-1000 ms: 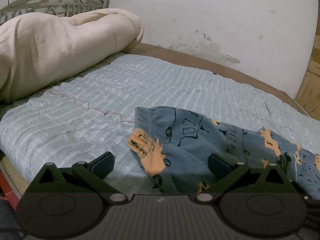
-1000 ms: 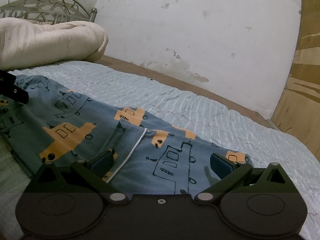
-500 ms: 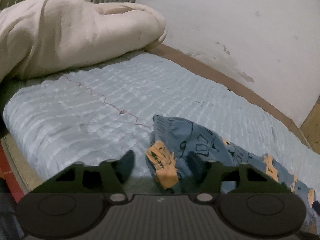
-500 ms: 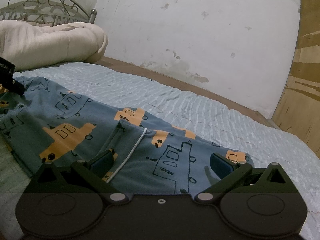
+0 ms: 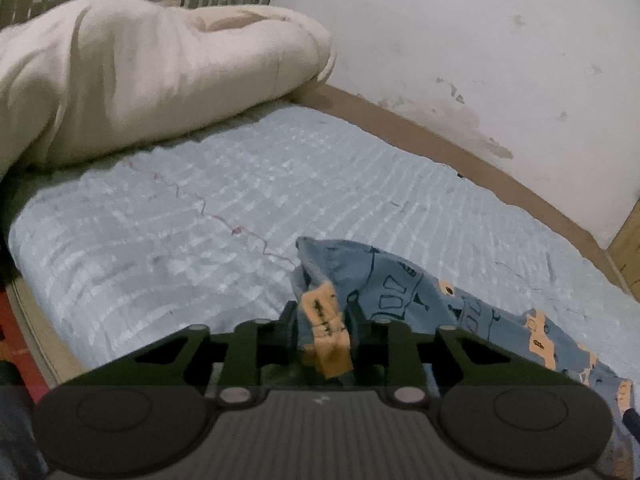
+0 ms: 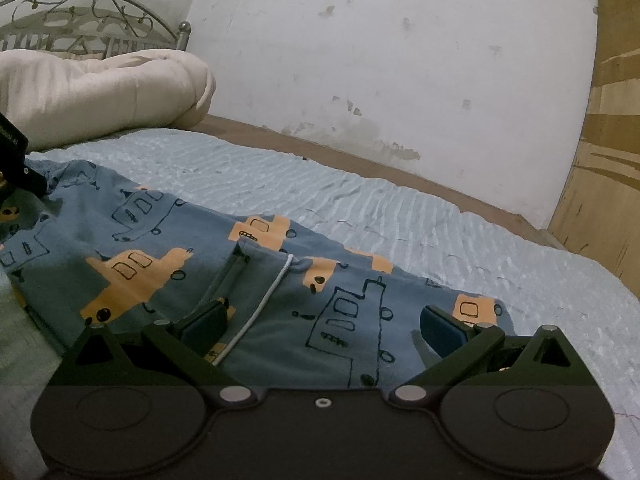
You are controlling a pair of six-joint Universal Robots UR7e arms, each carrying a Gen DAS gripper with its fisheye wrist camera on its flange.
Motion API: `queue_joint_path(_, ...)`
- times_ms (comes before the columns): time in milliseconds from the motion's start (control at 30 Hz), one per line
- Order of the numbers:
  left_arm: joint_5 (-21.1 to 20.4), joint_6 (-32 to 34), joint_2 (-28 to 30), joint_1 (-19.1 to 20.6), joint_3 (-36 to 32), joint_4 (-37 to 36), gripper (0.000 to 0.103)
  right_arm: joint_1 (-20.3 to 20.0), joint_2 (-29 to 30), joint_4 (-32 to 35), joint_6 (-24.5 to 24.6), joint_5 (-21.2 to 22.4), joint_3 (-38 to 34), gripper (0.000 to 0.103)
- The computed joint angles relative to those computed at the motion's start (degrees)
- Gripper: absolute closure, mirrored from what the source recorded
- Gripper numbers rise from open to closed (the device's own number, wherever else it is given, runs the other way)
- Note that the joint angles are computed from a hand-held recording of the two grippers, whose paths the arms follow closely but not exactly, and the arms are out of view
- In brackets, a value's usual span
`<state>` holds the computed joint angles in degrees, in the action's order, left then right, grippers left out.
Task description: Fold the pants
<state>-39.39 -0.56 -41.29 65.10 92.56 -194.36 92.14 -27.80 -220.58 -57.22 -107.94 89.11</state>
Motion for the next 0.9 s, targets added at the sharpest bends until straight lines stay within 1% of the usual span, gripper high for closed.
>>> queue_joint_path(200, 1.1, 5.4, 1.3, -1.5, -0.9, -4.1, 0.083, -0.1, 0.5, -1.5, -0.7, 0.5, 0.0, 0.001)
queue_joint_path(333, -0.3, 9.8, 1.7, -2.7, -1.0, -7.4, 0.084, -0.2, 0.8, -3.2, -1.7, 1.0, 0.1, 0.001)
queue_joint_path(433, -2.8, 13.7, 1.8, -4.0, -1.2, -9.0, 0.084, -0.2, 0.8, -4.6, -2.7, 1.9, 0.6, 0.001)
queue_joint_path(567, -6.6, 18.1, 2.5, -5.7, -2.1, -10.1, 0.084, 0.0, -2.6, -3.9, -3.2, 3.8, 4.0, 0.001)
queue_joint_path(733, -12.6, 21.2, 3.6, -7.8, -3.5, -8.3, 0.084, -0.1, -5.6, -8.9, -8.6, 1.3, 7.6, 0.001)
queue_joint_path(800, -15.0, 22.4, 4.4, -8.6, -4.1, -6.8, 0.084, -0.8, -7.7, -10.6, -8.6, 0.7, 9.8, 0.001)
queue_joint_path(900, -17.9, 24.3, 6.1, -9.8, -5.5, -4.4, 0.084, -1.7, -10.6, -12.9, -7.2, -0.8, 13.3, 0.001)
